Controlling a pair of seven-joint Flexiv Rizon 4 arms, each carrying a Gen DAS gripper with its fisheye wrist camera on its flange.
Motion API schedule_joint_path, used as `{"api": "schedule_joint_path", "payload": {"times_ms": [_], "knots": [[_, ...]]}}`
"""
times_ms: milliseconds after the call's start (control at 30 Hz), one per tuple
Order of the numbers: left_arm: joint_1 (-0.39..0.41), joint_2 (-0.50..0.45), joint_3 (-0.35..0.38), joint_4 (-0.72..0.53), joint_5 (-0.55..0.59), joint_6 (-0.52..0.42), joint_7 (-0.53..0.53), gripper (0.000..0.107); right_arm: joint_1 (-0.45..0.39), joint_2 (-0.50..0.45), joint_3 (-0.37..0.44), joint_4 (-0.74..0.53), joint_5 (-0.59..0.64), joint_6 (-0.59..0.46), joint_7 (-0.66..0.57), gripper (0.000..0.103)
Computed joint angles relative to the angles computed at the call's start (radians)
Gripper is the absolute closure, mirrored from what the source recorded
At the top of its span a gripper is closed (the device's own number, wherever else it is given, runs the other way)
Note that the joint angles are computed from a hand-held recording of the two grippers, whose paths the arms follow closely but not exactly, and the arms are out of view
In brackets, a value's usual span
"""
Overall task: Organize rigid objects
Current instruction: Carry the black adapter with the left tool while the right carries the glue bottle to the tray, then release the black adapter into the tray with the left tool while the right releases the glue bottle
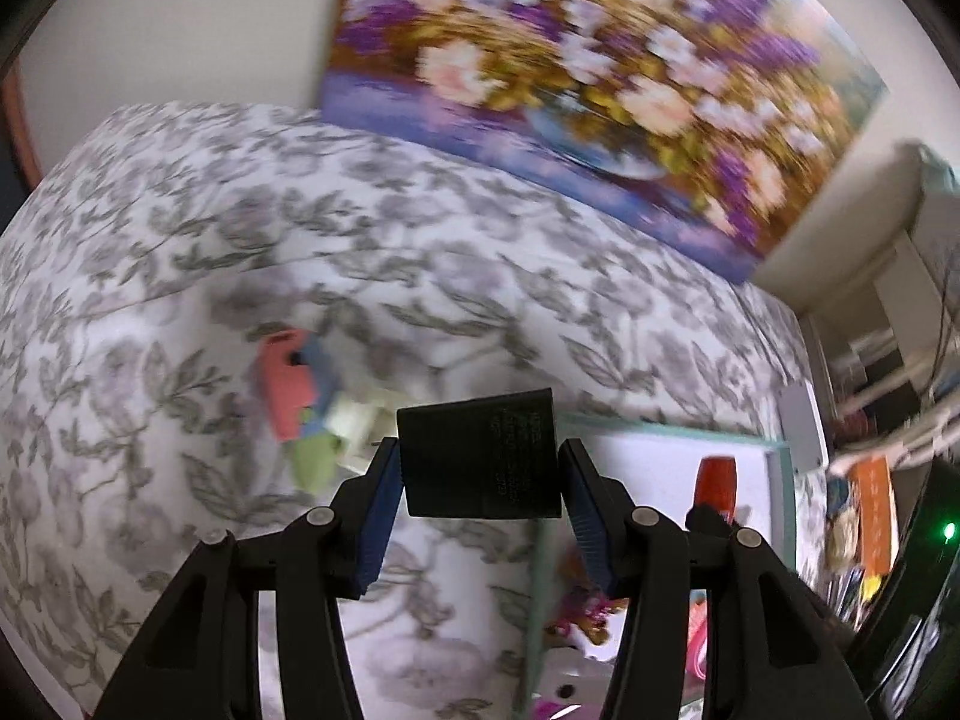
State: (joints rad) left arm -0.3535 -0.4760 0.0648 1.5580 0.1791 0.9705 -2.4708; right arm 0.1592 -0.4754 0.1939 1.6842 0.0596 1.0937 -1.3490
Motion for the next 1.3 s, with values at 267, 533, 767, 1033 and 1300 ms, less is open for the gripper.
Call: {"api": "schedule_joint_path", "payload": {"times_ms": [267, 533, 767, 1033, 1300], "knots": [[-0.034, -0.104, -0.031, -0.154, 0.004, -0.073, 0.102, 0.053, -0.050, -0.013, -0.027, -0.009, 0.012, -0.008, 0.021, 0.075], [-0.068, -0.211, -0.024, -0.295, -0.010, -0.137, 0.151, 0.052, -0.089, -0.033, -0.023, -0.031, 0.042, -0.025, 0.023, 0.075], [-0.093, -0.256, -0.011, -0.359, -0.014, -0.202, 0.179, 0.052, -0.091, -0.043, -0.028, -0.032, 0.036, -0.041, 0.019, 0.075], [-0.094, -0.251, -0.010, -0.362, -0.016, -0.234, 0.169, 0.052, -0.084, -0.036, -0.036, -0.019, 0.027, -0.034, 0.031, 0.074], [-0.088, -0.223, -0.007, -0.337, -0.019, -0.231, 0.150, 0.045, -0.083, -0.029, -0.038, -0.014, 0.015, -0.027, 0.039, 0.074]]}}
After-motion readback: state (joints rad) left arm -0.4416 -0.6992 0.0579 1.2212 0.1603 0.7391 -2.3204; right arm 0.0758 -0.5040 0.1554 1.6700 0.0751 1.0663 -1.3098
